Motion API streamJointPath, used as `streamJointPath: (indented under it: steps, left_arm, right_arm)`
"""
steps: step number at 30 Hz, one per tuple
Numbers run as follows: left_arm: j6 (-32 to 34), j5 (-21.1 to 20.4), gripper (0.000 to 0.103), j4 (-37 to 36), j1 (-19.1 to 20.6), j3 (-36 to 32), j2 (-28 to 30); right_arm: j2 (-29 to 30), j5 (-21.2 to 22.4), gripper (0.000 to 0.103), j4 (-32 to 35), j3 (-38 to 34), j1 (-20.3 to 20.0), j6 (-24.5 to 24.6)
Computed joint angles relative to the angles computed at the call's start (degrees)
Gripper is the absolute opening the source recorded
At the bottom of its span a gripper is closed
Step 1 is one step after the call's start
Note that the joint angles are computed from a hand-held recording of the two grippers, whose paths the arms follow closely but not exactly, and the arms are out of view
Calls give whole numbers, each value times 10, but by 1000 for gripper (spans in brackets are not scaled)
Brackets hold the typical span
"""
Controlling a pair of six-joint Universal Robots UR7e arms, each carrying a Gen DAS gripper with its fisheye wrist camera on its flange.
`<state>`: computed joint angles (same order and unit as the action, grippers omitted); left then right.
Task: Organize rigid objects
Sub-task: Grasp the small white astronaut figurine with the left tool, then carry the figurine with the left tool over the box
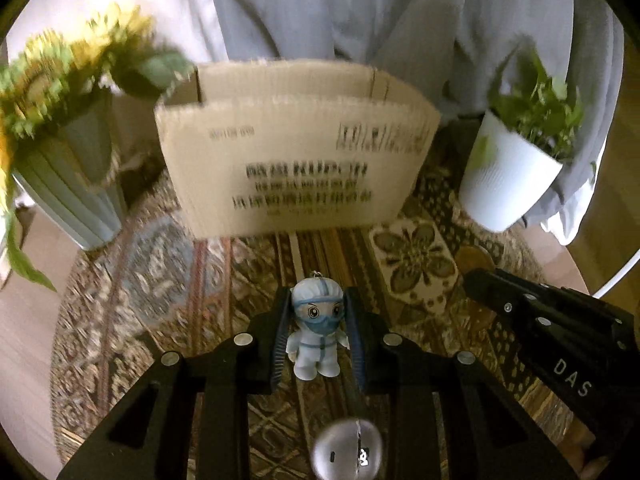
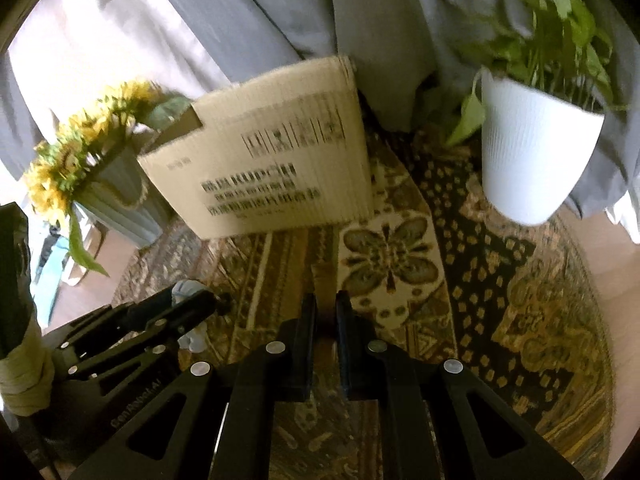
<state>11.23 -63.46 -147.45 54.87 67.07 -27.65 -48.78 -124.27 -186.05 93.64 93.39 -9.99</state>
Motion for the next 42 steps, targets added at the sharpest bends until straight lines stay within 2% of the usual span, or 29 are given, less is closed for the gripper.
streamJointPath:
  steps: [14, 22, 23, 34, 42]
  left_arm:
    - [45, 3, 27, -74, -8, -36, -4]
    - [65, -2, 27, -101, -10, -73, 7]
    - [79, 13, 27, -110, -12, -81, 13]
    - [117, 8, 27, -96, -16, -186, 58]
    - [128, 13, 27, -23, -14, -324, 125]
  right_arm:
    - [18, 20, 11, -37, -55, 31, -55]
    - [30, 38, 11, -35, -97, 44, -80]
    - [31, 40, 11, -32, -101, 44, -80]
    - [54, 52, 11, 12, -182, 50, -96]
    - [77, 50, 11, 68, -253, 46, -100]
